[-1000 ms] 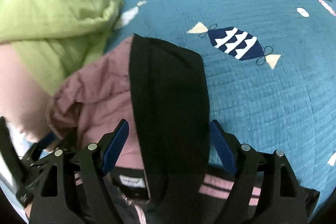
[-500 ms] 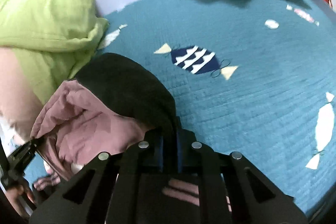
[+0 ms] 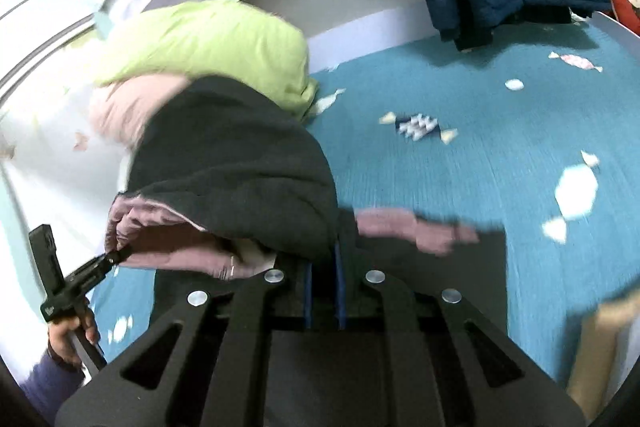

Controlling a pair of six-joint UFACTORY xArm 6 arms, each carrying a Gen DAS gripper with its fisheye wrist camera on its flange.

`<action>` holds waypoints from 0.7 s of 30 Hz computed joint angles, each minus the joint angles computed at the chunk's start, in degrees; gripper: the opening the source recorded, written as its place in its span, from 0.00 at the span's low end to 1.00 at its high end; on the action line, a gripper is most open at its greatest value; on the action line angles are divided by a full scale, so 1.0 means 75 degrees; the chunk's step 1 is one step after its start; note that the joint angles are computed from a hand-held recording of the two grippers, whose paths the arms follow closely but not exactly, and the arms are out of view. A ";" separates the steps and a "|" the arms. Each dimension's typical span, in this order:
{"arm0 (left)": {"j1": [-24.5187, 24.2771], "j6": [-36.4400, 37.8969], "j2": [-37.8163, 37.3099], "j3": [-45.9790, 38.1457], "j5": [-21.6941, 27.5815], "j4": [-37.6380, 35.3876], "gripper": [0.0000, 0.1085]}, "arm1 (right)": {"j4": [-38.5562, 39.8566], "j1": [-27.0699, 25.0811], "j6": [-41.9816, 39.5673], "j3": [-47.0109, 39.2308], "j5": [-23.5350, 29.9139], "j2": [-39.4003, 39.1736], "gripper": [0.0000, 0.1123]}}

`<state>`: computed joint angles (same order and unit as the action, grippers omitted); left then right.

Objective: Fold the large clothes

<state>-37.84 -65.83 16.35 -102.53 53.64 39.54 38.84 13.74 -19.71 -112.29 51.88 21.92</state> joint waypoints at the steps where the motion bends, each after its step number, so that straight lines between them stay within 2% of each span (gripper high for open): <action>1: -0.0207 -0.0233 -0.0445 0.0700 -0.0286 0.0043 0.15 | 0.0054 -0.0028 -0.0178 0.0708 -0.0059 -0.0506 0.15; 3: -0.0615 -0.0684 -0.1227 0.1959 -0.0457 0.0043 0.25 | -0.0286 -0.0030 -0.0341 0.2239 -0.0243 -0.1443 0.23; 4: -0.0810 -0.0871 -0.1361 0.2330 -0.0642 -0.0258 0.30 | -0.0679 0.0003 -0.0271 0.2985 -0.0508 -0.1837 0.29; 5: -0.0862 -0.0970 -0.1544 0.2760 -0.0877 -0.0538 0.36 | -0.0880 -0.0024 -0.0094 0.3466 -0.0549 -0.2066 0.30; 9: -0.1223 -0.1125 -0.1604 0.3168 -0.1000 -0.0783 0.42 | -0.1140 -0.0213 0.0072 0.4618 -0.0474 -0.2793 0.33; 10: -0.1278 -0.1184 -0.1628 0.3196 -0.1051 -0.0791 0.47 | -0.1207 -0.0265 0.0064 0.4923 -0.0500 -0.3076 0.37; 12: -0.1418 -0.1280 -0.1725 0.3182 -0.0840 -0.0833 0.64 | -0.1282 -0.0381 0.0009 0.5315 -0.0434 -0.3530 0.43; 13: -0.1440 -0.1352 -0.1844 0.3315 -0.0913 -0.0707 0.78 | -0.1359 -0.0462 0.0033 0.5402 -0.0274 -0.3743 0.44; 14: -0.1469 -0.1455 -0.1999 0.3497 -0.1063 -0.0464 0.85 | -0.1270 -0.0578 -0.0094 0.5450 -0.0101 -0.3935 0.44; 15: -0.1588 -0.1561 -0.2264 0.3790 -0.1181 -0.0187 0.85 | -0.1154 -0.0633 -0.0179 0.5497 -0.0012 -0.4086 0.46; 17: -0.1642 -0.1264 -0.2375 0.3843 -0.1066 -0.0353 0.85 | -0.0948 -0.0626 -0.0061 0.5401 0.0027 -0.4248 0.51; 19: -0.1704 -0.1544 -0.2382 0.3680 -0.0617 -0.0346 0.85 | -0.0546 -0.0548 0.0283 0.5074 0.0314 -0.4136 0.53; 21: -0.1615 -0.1985 -0.2363 0.3624 -0.0778 -0.0444 0.85 | 0.0001 -0.0469 0.0921 0.4750 0.0601 -0.3877 0.57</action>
<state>-49.96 -80.72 -1.38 -75.35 47.80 36.21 38.84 10.22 -12.80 -76.66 56.39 -7.16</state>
